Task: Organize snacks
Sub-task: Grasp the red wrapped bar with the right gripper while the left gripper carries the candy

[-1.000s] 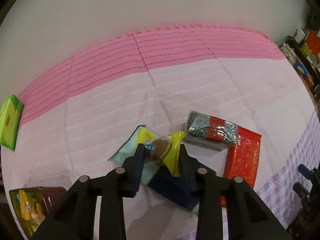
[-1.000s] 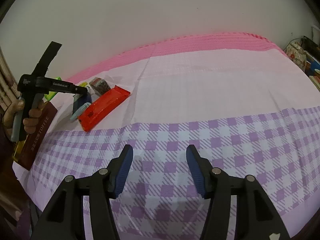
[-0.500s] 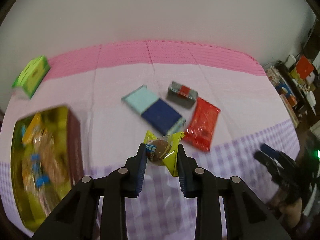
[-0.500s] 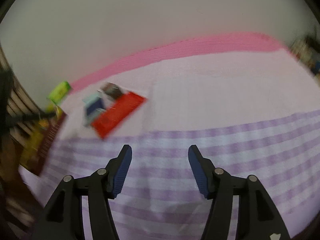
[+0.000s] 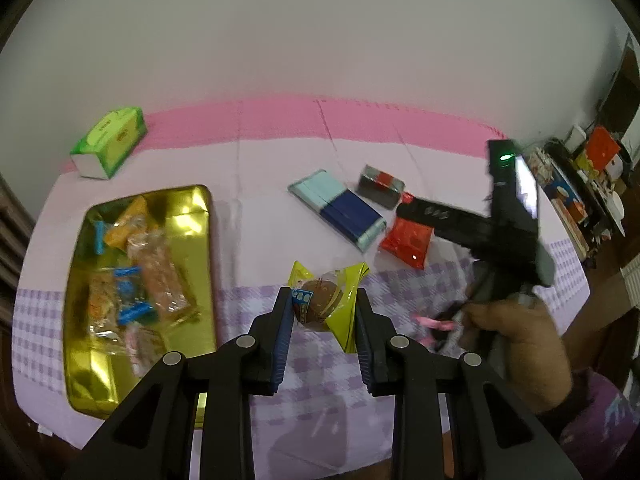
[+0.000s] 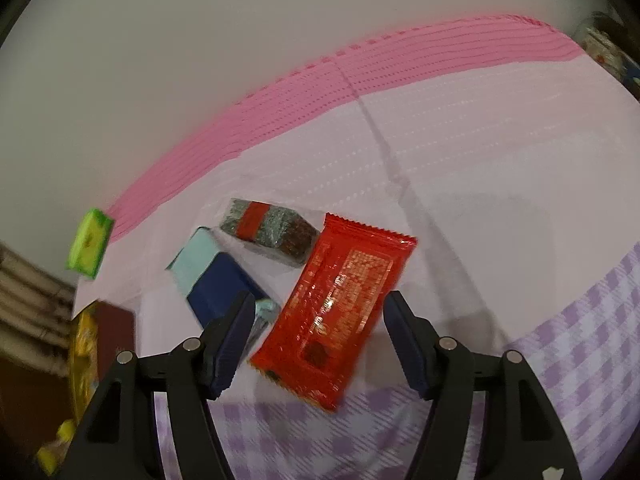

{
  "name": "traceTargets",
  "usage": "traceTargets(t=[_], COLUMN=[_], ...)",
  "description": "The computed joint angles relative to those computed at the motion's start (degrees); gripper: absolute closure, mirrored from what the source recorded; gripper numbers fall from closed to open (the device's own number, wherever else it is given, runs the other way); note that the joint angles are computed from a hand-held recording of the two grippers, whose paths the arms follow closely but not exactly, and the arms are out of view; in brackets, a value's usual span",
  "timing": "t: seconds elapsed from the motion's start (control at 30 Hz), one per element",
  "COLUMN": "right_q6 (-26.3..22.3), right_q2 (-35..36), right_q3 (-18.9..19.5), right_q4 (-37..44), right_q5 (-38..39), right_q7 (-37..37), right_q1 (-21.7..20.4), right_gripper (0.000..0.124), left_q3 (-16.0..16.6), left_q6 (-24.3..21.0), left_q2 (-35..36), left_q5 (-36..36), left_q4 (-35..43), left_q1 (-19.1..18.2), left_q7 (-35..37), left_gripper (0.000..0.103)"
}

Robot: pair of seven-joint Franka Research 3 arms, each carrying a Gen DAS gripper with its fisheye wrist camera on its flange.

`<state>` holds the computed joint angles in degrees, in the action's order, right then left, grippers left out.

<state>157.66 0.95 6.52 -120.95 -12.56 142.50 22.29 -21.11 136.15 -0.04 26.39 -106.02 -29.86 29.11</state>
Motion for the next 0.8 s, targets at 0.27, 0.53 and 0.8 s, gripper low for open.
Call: traceTargets(t=[0.27,0.53,0.8], right_q6=[-9.6,-5.3,-2.5], right_q2=[4.9,-1.9,-10.7], right_q3=[-1.1,-0.5,1.6], right_q4=[7.2,-2.1,-12.5], right_q5=[-15.3,-4.0,3.2], right_q7=[9.0,-15.5,-27.4], right_q1=[3.1,0.8,-3.2], right_gripper=[0.061,0.081,0.079], left_q3=[0.2,0.2,-0.8], left_q6=[2.6,2.9,-0.1], left_q2=[-3.0,-4.6,-5.9], left_q5=[-1.8,-2.3,0.4], left_q4=[-3.9,-5.1,-5.0], left_q1=[1.2,2.1,2.3], left_q7=[-0.1,-1.1,-4.4], left_gripper=[0.073,0.073,0.073])
